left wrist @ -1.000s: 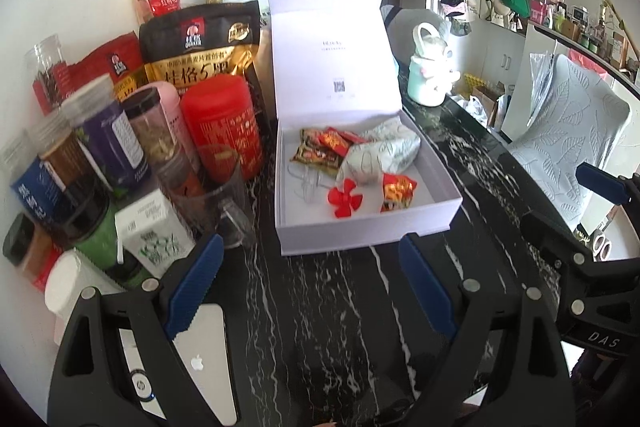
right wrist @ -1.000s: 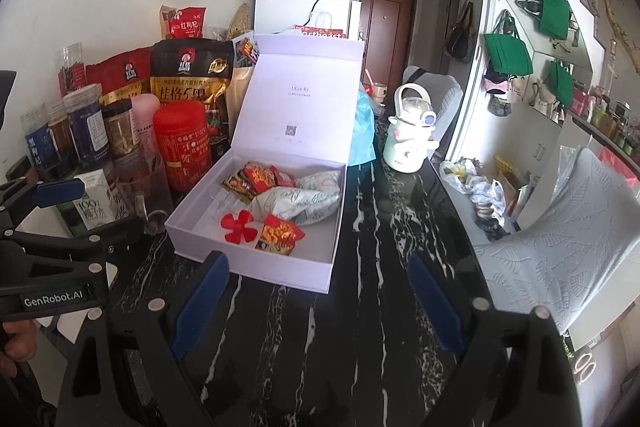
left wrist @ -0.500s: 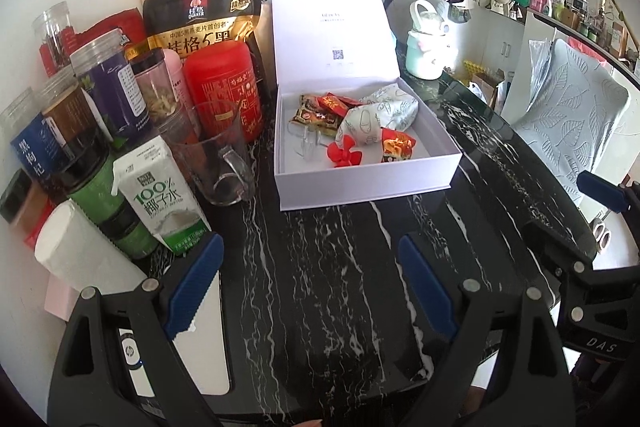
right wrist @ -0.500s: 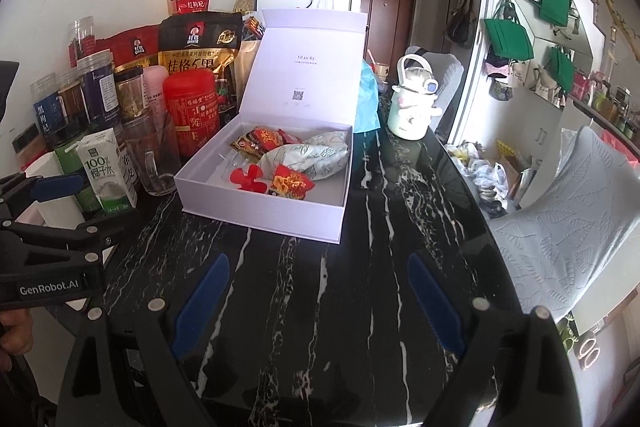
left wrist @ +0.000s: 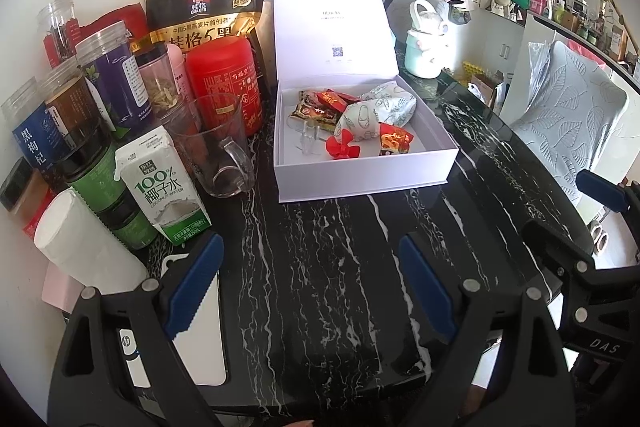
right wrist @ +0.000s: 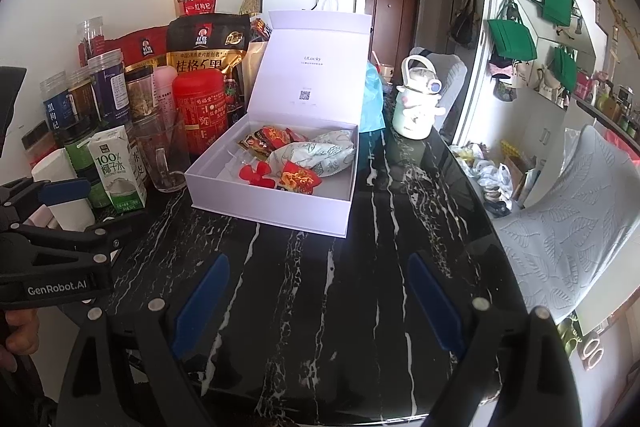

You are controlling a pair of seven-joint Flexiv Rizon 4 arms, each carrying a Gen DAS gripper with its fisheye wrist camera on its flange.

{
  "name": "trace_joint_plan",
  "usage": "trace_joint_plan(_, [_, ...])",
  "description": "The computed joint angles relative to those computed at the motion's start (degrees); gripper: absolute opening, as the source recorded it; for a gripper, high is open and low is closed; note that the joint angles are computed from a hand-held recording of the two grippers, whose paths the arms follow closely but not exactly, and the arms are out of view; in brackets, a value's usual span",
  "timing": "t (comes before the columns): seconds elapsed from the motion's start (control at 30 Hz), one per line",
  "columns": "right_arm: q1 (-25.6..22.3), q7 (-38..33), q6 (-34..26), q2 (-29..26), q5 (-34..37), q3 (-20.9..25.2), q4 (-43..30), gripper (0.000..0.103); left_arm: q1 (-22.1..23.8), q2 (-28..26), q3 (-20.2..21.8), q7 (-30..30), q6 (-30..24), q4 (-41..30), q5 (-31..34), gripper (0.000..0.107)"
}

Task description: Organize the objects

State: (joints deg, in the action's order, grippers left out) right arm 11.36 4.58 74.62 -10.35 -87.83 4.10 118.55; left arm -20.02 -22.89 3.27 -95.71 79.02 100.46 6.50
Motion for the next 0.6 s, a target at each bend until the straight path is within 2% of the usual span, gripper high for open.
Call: trace_joint_plan(0.6, [0.66,-2.17,-0.06,-0.64,2.15,-0.25,-0.19,0.092,0.50,-0.45,-0.50,0.72,-2.03,-0.61,-0.59,0.089])
